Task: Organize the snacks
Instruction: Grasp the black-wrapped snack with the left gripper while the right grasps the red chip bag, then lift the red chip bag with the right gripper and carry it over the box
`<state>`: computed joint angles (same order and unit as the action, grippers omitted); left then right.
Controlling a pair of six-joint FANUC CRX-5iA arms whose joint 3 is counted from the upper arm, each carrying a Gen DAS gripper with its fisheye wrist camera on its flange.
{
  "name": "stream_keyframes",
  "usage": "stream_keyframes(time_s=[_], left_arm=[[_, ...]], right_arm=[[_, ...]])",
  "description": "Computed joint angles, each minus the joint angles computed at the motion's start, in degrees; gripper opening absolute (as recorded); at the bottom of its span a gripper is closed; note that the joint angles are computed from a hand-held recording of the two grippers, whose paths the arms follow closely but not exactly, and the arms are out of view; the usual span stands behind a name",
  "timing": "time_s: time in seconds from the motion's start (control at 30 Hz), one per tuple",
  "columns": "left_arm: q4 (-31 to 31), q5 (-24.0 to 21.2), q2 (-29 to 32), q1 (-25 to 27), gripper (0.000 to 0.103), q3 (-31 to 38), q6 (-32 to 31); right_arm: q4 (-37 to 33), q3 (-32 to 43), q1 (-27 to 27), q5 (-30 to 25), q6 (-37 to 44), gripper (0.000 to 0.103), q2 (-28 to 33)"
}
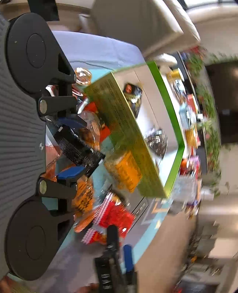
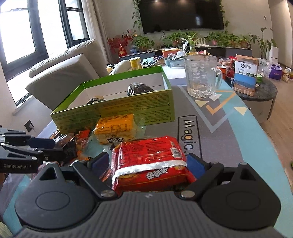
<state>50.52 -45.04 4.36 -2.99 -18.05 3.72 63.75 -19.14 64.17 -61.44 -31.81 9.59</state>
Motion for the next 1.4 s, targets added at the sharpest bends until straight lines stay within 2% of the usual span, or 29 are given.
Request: stream_keyframes(time_s=[0.17, 0.27, 0.4, 0.5, 0.67, 0.83, 1.07, 1.23, 1.3, 1.4], left_arm=[[-3.4, -1.1, 2.3, -0.1, 0.043, 2.2, -4.4], [-1.7, -5.5, 4.8, 0.9, 0.043, 4.6, -4.0], [-1.3, -9.9, 6.9, 1.9, 0.031, 6.5, -1.1], [0.0, -9.7, 6.0, 2.5, 0.028, 4.9, -1.5], [1.9, -11.3, 5.1, 3.7, 0.027, 3.4, 1.5], [3.0, -11.2, 4.3, 3.9, 0.027, 2.4, 1.5], [3.0, -11.1, 4.3, 3.7, 0.026, 2.4, 2.4], [3.0, -10.5, 4.1, 3.8, 0.026, 2.2, 3.2], [2.8, -10.7, 4.1, 3.9, 0.026, 2.4, 4.0], [2.7, -10.6, 4.1, 4.0, 0.026, 2.4, 4.7]], right_arm=[[-1.5, 0.2, 0.0, -0.5, -0.5, 0.080, 0.0], [-1.7, 0.5, 0.0, -0.3, -0.2, 0.080, 0.1], [-0.8, 0.8, -0.1, 0.4, 1.8, 0.080, 0.6], [-0.6, 1.5, -0.3, 0.4, 5.4, 0.080, 1.7], [-3.0, 3.9, 0.1, -1.9, 14.1, 0.080, 3.9], [-5.6, 2.8, -0.4, -0.6, 11.8, 0.080, 2.3], [-4.9, 1.6, 0.2, 0.0, 10.4, 0.080, 1.5], [-4.9, 1.0, 1.1, 5.2, 15.0, 0.080, -0.2], [-5.2, -0.2, 1.6, 9.5, 18.0, 0.080, -1.9], [-0.8, -3.8, 1.7, 15.6, 20.9, 0.080, -4.5]])
